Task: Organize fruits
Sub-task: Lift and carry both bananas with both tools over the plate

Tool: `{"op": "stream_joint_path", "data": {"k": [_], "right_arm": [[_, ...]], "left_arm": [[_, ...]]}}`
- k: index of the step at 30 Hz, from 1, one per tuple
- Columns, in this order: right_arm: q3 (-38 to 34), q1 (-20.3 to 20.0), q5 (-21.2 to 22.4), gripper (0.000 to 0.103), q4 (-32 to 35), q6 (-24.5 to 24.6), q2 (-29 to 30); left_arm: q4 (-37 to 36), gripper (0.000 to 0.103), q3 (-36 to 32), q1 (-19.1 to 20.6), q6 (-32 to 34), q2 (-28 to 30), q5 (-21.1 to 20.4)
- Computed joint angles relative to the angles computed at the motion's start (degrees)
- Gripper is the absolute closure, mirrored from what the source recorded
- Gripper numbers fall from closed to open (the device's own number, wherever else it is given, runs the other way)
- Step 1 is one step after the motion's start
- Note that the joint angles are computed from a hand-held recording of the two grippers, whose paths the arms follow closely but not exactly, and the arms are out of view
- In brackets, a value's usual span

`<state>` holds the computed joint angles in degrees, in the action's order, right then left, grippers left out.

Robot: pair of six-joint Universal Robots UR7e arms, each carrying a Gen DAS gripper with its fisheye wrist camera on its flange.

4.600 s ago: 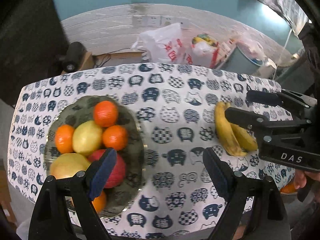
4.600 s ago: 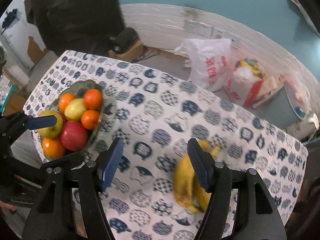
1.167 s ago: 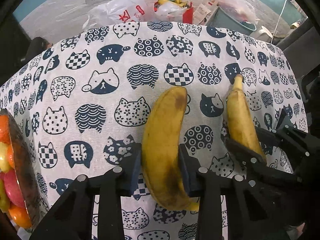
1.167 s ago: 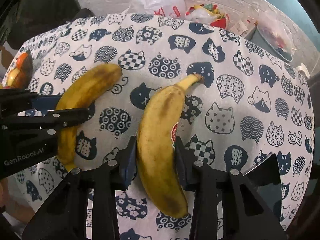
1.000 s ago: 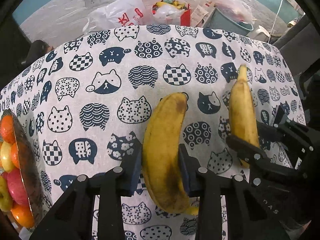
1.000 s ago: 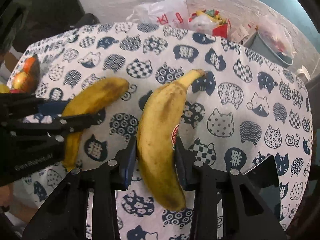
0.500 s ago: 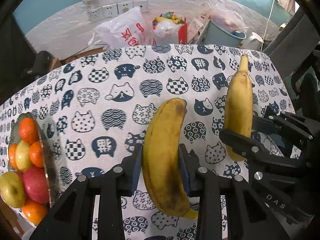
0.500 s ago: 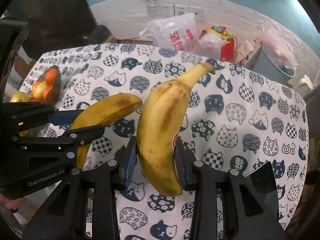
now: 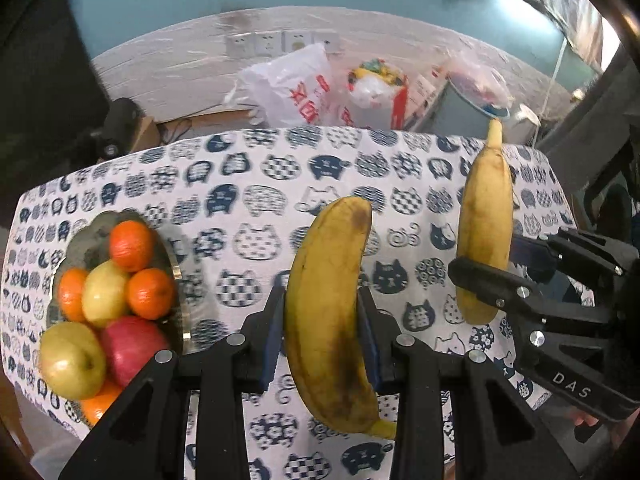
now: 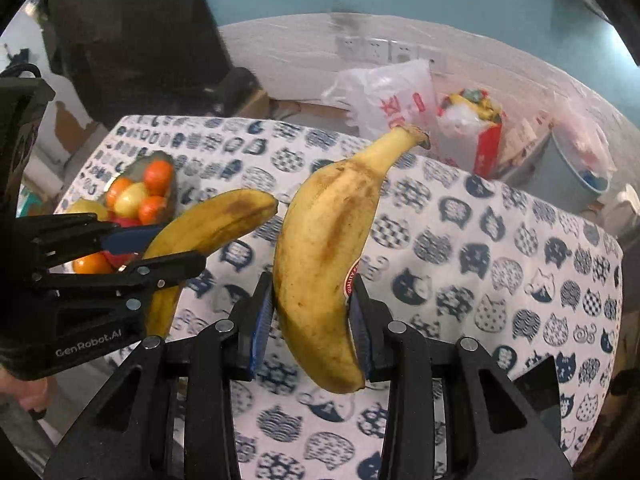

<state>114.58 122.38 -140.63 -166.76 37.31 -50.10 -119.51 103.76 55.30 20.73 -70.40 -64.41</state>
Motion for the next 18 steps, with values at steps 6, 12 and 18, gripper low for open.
{"op": "stream_joint_path", "data": {"k": [6, 12, 18], "right_arm": [[-5.61, 0.24, 1.67, 0.068, 0.30, -4.01, 3.13], [-11.02, 0.16, 2.91, 0.068, 1.28, -7.64, 6.23], [-16.16, -0.15, 4.39, 0.068, 2.14, -10.95, 9.08]], "left_arm": [[0.30, 0.068, -3.95, 2.29, -0.83, 0.17, 0.48], [1.25, 0.068, -8.44, 4.86, -2.79, 1.16, 1.05], [0.27, 0.068, -12.43, 7.06, -4.87, 2.98, 2.09]]}}
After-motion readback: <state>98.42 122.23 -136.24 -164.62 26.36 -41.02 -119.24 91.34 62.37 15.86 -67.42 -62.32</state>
